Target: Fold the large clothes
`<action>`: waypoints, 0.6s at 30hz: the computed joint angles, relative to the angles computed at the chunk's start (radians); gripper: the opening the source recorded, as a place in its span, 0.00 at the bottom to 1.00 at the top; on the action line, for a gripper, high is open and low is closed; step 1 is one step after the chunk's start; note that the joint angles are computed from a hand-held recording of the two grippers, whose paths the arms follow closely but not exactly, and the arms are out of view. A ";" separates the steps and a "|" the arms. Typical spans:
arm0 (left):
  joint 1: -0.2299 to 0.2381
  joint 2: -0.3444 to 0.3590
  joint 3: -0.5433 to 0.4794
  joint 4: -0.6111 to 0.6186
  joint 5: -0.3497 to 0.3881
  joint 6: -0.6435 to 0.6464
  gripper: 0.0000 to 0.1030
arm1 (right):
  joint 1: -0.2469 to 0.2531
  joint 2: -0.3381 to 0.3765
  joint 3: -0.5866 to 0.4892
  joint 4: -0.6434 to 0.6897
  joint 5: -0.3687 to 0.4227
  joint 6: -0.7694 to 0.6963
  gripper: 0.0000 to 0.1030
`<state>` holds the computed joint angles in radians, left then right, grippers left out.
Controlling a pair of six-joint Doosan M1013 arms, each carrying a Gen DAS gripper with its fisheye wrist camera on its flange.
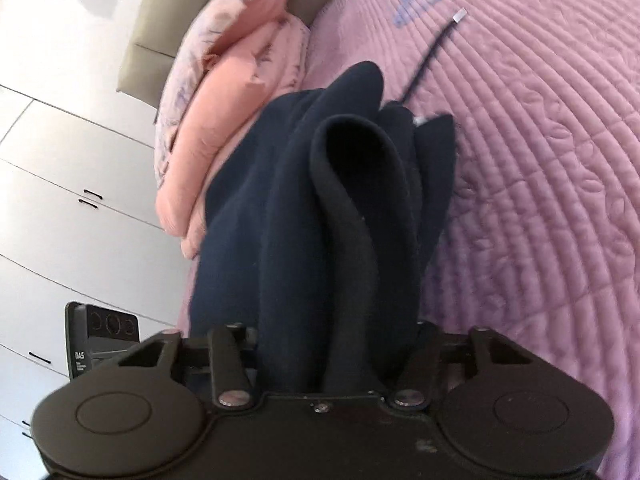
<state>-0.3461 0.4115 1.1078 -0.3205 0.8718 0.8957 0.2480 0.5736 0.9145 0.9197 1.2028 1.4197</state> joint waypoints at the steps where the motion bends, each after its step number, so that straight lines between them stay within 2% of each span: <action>1: -0.006 -0.001 -0.011 0.024 0.012 -0.009 0.64 | 0.001 -0.011 0.008 0.003 -0.004 -0.001 0.51; 4: -0.018 -0.009 -0.031 0.058 0.039 -0.032 0.63 | 0.007 -0.036 0.014 -0.004 0.000 0.016 0.51; 7: -0.031 -0.048 -0.007 0.084 0.046 -0.046 0.63 | 0.019 -0.052 0.010 -0.014 0.014 0.112 0.50; 18: -0.109 -0.188 0.033 0.281 0.104 -0.157 0.64 | 0.061 -0.149 0.053 0.039 0.054 0.082 0.50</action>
<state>-0.4552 0.2231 1.1411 -0.0395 0.9758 0.7388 0.3089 0.4249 0.9680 0.9585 1.2565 1.5013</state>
